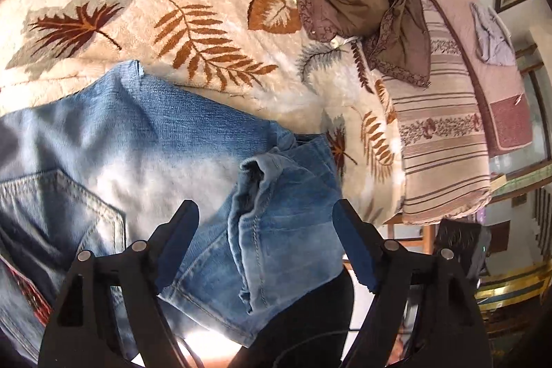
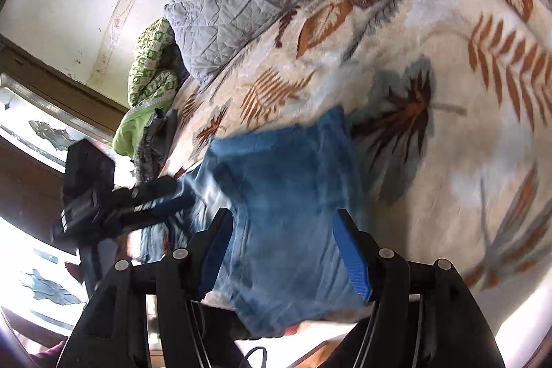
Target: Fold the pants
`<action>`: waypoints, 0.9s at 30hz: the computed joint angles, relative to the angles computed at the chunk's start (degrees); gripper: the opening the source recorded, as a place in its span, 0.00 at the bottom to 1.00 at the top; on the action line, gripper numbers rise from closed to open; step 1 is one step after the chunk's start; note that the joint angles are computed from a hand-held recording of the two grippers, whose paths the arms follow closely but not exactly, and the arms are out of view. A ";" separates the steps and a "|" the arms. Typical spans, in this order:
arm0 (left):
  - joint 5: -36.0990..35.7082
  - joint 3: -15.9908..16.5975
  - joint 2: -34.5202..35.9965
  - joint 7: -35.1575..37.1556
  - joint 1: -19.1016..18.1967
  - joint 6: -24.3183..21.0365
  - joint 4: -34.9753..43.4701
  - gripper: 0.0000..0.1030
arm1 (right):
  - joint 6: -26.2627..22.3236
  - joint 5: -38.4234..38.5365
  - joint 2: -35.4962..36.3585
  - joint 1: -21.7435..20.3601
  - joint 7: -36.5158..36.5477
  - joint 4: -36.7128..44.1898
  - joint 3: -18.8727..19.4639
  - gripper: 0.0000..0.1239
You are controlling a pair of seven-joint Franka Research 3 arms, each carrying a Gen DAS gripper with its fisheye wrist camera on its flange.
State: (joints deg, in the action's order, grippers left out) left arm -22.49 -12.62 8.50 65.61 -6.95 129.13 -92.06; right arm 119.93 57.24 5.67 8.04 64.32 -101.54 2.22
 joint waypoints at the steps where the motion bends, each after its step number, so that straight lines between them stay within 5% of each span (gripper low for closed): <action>1: 1.23 0.20 2.01 -0.73 -0.07 -1.94 2.35 0.78 | -1.67 1.42 -1.38 -0.16 0.84 -2.83 0.05 0.51; 5: -0.25 -0.68 8.35 -2.36 0.78 -6.73 9.03 0.74 | -1.98 6.30 -2.77 0.72 4.55 -9.61 -0.01 0.51; 6: -0.25 -0.96 8.66 -2.56 0.82 -6.50 9.17 0.65 | -1.48 9.33 -2.30 0.84 4.49 -10.19 0.01 0.51; 7: -0.33 -1.31 8.88 -2.35 0.90 -6.87 9.46 0.38 | -1.32 12.13 -1.65 0.90 4.55 -10.41 0.08 0.51; 8: -0.71 -1.62 8.75 -2.24 1.08 -7.68 9.49 0.23 | -1.39 12.09 -1.09 1.07 7.05 -10.20 0.14 0.50; 10: -0.60 -1.79 7.12 -2.09 0.97 -6.82 7.68 0.20 | -1.60 13.19 -0.95 1.16 7.74 -10.35 0.35 0.40; 13: 1.05 -1.33 4.26 -3.17 0.38 -5.78 4.98 0.16 | 1.27 10.87 -1.31 1.80 7.80 -10.32 0.55 0.03; 21: 5.74 0.86 -10.27 -14.77 -1.68 -6.26 -9.80 0.14 | -6.02 13.43 -7.80 1.16 2.51 -15.69 -1.44 0.04; 24: 6.88 1.41 -10.45 -14.85 -2.41 -3.19 -13.44 0.14 | -3.30 8.29 -6.88 2.10 5.07 -16.23 -0.99 0.07; 27: -1.42 2.62 -13.25 -12.95 -2.38 1.19 -18.71 0.14 | -4.58 6.94 -5.48 2.31 7.90 -16.17 -0.94 0.16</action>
State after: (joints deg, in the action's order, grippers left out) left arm -23.90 -10.00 -4.74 52.65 -9.33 130.31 -110.77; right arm 115.34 64.18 0.19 10.34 72.22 -117.71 1.28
